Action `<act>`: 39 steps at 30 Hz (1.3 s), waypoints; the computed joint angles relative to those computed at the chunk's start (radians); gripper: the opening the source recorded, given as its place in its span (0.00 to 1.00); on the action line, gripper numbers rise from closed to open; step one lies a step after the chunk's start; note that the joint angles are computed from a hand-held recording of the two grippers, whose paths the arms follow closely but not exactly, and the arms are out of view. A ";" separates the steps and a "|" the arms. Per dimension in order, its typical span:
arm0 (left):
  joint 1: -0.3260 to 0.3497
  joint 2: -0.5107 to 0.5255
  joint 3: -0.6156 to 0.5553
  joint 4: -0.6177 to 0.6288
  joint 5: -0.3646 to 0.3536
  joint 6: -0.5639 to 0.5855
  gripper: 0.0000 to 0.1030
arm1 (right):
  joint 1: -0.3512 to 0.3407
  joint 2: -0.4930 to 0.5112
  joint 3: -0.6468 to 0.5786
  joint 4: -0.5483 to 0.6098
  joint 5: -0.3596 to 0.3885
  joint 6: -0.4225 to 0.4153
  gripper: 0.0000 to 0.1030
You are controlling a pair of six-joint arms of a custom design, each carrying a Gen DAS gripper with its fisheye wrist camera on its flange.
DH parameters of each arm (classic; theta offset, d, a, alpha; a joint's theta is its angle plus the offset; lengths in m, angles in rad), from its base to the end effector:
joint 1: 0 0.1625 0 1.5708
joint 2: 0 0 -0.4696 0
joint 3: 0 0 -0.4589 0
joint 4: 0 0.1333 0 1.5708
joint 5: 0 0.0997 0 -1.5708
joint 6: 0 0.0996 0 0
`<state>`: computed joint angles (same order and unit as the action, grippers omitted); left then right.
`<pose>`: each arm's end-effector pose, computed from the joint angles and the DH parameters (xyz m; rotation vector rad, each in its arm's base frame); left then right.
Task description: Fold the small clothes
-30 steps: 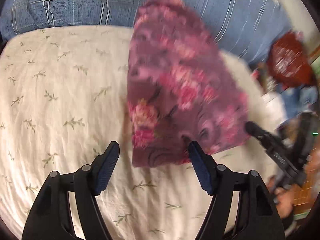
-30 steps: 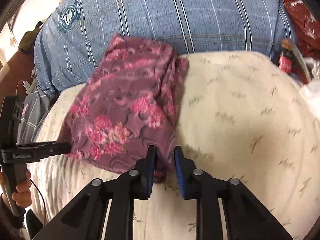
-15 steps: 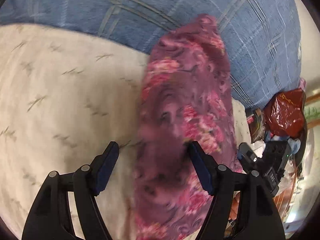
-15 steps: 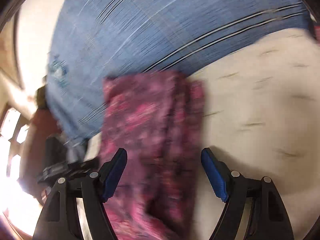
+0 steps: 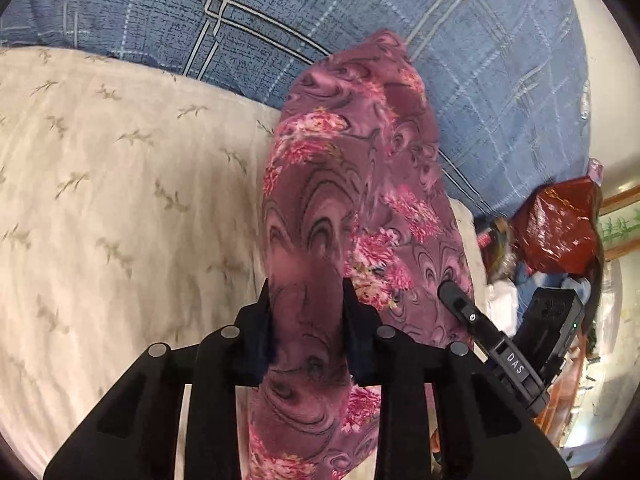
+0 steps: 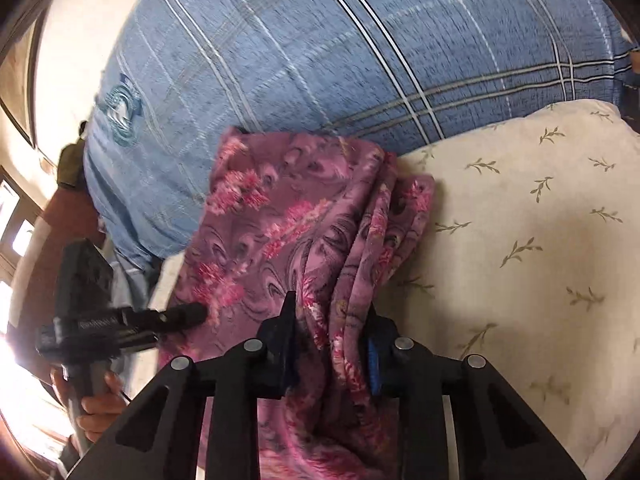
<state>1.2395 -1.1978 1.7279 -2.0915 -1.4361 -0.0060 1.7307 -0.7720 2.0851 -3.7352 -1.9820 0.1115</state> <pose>-0.0779 -0.6773 0.2682 0.4879 2.9673 -0.0201 0.1859 -0.5654 0.0612 -0.1822 -2.5964 1.2371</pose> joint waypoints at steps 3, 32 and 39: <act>0.015 -0.047 0.011 0.053 -0.041 0.000 0.26 | 0.034 -0.009 0.034 -0.017 -0.007 0.021 0.27; 0.115 -0.379 0.169 0.075 -0.008 0.236 0.40 | 0.297 0.152 0.100 -0.154 -0.160 0.087 0.40; 0.043 -0.212 0.118 -0.082 0.119 0.284 0.42 | 0.269 0.208 -0.024 -0.149 -0.100 -0.066 0.35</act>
<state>1.2827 -1.4103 1.8457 -2.1731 -1.3168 0.2782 1.9994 -0.5641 2.0606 -3.8842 -2.0822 0.0454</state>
